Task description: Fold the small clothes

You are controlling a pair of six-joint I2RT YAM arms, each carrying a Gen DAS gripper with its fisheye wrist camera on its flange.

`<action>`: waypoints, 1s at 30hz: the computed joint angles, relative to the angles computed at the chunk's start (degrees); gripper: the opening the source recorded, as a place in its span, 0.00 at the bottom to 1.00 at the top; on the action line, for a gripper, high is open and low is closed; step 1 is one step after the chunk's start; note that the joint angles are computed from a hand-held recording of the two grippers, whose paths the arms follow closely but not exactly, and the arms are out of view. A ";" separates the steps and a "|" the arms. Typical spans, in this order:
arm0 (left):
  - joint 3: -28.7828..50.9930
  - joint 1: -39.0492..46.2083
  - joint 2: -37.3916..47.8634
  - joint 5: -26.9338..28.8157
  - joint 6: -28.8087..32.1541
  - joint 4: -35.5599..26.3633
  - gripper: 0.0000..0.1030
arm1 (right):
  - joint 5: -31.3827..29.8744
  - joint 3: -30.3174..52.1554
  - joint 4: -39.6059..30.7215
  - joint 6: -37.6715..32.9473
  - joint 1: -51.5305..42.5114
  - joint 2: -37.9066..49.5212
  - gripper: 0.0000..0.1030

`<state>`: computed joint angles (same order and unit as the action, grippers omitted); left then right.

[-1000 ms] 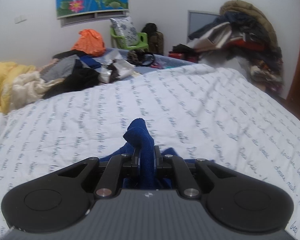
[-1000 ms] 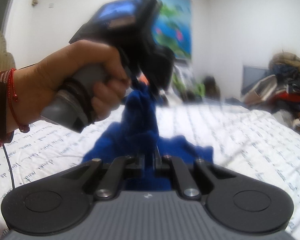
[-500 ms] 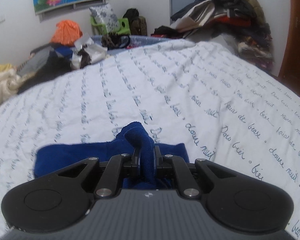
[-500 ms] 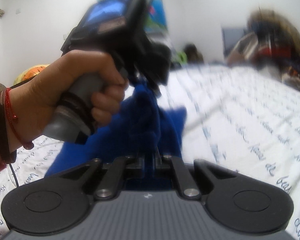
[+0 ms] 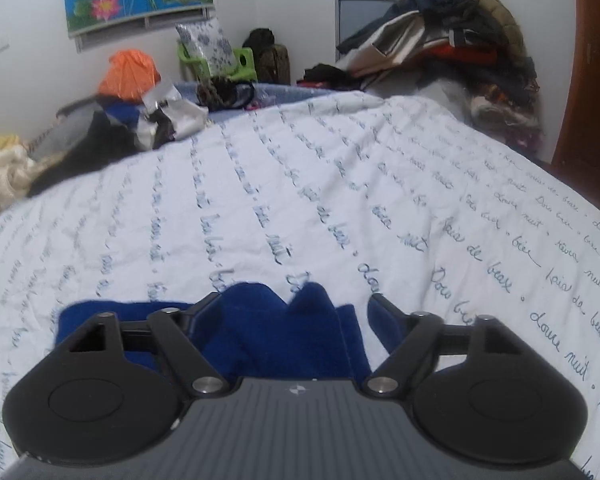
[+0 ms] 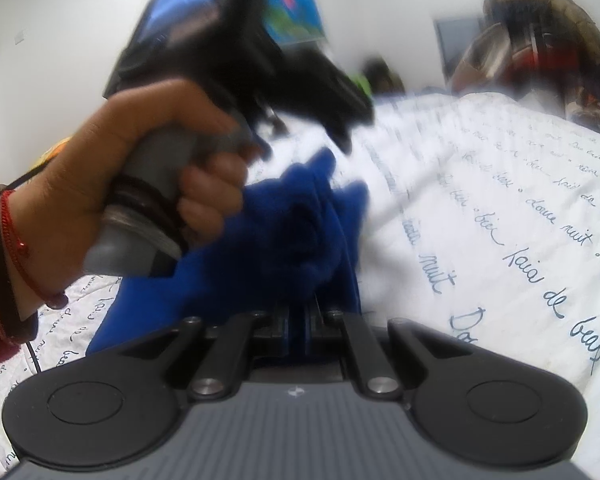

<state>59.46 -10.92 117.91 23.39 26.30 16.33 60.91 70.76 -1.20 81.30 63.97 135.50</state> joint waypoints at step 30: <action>-10.29 27.83 0.17 6.96 12.11 7.37 0.96 | -10.76 -15.90 24.39 -5.23 -5.50 -6.51 0.09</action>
